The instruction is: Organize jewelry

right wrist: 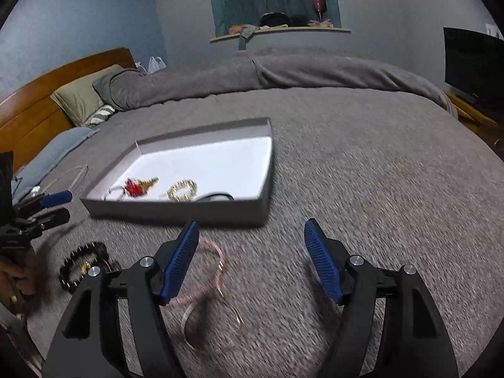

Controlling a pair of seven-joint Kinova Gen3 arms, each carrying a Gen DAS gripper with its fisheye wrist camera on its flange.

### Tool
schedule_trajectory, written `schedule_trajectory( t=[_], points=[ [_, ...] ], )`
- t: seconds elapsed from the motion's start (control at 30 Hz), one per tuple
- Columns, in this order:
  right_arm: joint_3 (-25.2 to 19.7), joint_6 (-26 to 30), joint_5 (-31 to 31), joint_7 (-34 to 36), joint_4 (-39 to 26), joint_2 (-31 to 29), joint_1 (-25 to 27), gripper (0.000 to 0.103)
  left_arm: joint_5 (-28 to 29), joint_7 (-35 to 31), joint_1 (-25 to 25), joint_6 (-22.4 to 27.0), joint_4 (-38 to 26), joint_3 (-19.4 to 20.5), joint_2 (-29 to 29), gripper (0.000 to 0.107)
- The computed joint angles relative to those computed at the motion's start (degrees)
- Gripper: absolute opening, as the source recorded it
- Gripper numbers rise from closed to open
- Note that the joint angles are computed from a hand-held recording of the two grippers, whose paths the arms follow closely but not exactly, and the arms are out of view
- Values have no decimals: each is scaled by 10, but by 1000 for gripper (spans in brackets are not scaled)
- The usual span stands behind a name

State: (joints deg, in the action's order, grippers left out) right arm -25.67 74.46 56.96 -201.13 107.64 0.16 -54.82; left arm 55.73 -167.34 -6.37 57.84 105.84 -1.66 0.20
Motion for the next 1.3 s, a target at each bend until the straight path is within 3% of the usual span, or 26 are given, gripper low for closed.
schedule_trajectory(
  t=[0.3,0.4,0.47,0.57,0.7,0.8,0.87,0.9,1.2,1.3],
  points=[
    [-6,-3,-8,-2,10,-5,-4,69,-27,-29,9,11,10,5,-6,86],
    [-5,-9,-8,7,5,-1,-3,69,-47,-38,16,9,16,7,-9,81],
    [-3,-11,-7,14,1,4,-4,69,-60,-39,21,5,20,8,-11,65],
    [1,-15,-9,25,-5,11,-6,69,-78,-30,26,4,16,10,-6,53],
    [7,-15,-11,32,-10,17,-11,69,-88,-13,26,9,9,11,2,50],
    [10,-17,-12,31,-9,18,-13,69,-99,-2,27,3,7,14,5,41],
    [11,-19,-13,30,-8,17,-14,69,-106,1,27,3,6,16,7,20],
    [11,-19,-12,30,-8,17,-14,69,-112,0,29,-2,8,18,5,17],
    [16,-25,-13,49,-15,27,-16,66,-114,-11,34,-33,17,9,-11,17],
    [21,-32,-21,63,-22,31,-15,57,-117,-4,29,-32,9,6,-7,17]
  ],
)
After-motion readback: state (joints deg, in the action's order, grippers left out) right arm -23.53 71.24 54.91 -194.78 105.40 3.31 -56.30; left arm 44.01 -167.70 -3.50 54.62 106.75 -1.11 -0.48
